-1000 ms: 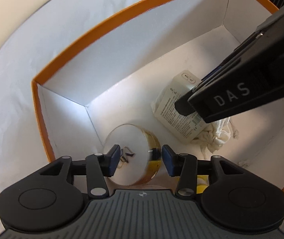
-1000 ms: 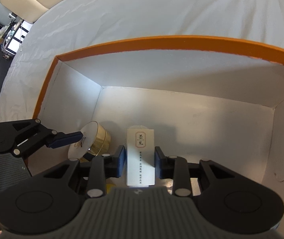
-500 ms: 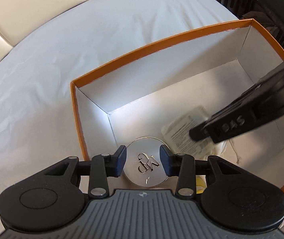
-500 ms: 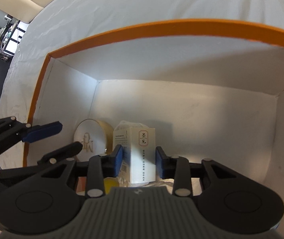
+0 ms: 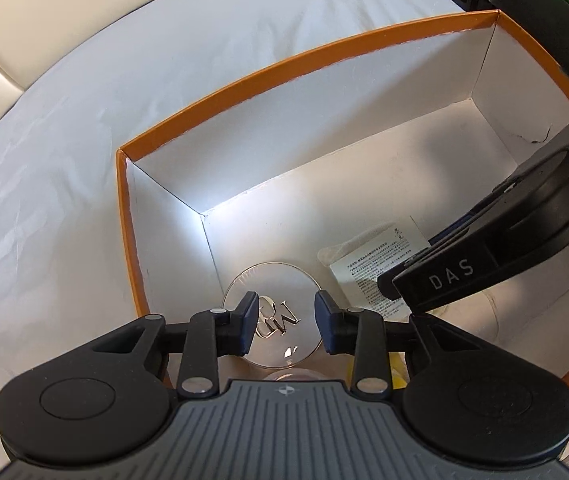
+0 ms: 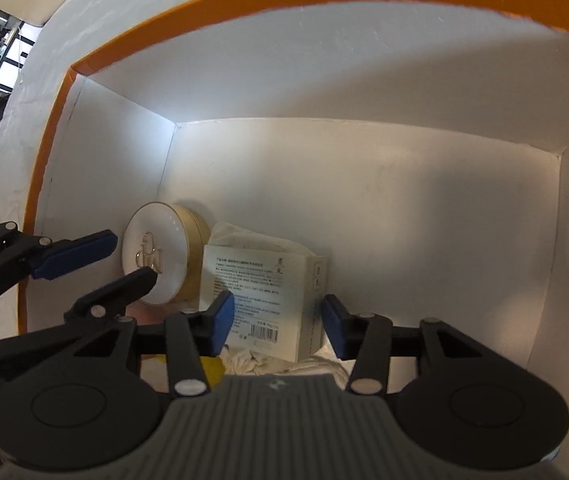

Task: Organize rigid objects
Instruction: 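Release the gold jar from the left gripper while the right releases the white box, then withdraw both grippers from the box toward the remaining items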

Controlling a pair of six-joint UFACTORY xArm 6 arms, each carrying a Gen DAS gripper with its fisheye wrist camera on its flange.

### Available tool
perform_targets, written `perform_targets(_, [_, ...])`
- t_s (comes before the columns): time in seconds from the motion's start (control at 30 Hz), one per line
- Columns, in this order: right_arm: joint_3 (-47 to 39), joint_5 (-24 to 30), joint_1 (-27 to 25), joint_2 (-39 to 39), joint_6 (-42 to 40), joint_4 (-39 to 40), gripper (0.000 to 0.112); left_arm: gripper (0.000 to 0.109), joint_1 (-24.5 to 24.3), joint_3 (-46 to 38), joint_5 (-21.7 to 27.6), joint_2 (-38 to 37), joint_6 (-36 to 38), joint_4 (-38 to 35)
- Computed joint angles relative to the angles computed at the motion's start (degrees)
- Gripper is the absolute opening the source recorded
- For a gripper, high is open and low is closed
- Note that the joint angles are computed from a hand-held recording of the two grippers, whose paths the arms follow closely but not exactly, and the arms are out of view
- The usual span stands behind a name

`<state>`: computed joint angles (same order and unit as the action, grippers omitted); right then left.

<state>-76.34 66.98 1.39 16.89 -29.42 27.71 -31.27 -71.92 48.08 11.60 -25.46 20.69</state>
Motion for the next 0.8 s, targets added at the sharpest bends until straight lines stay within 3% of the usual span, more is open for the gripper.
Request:
perform_targets(0.33, [2.2, -1.3, -0.3, -3.1, -0.2, -0.5, 0.049, 0.04, -1.1, 4.4, -2.8, -3.6, -5.7, 4.9])
perform_targets(0.57, [10.7, -3.9, -1.8, -15.1, -12.3, 6.8, 0.049, 0.04, -4.3, 13.4, -4.1, -16.8, -17.8, 10.6])
perform_targets(0.8, [14.9, 2.0, -5.3, -25.5, -23.3, 12.1, 0.049, 0.041, -9.0, 23.9, 0.5, -30.4, -27.5, 11.9])
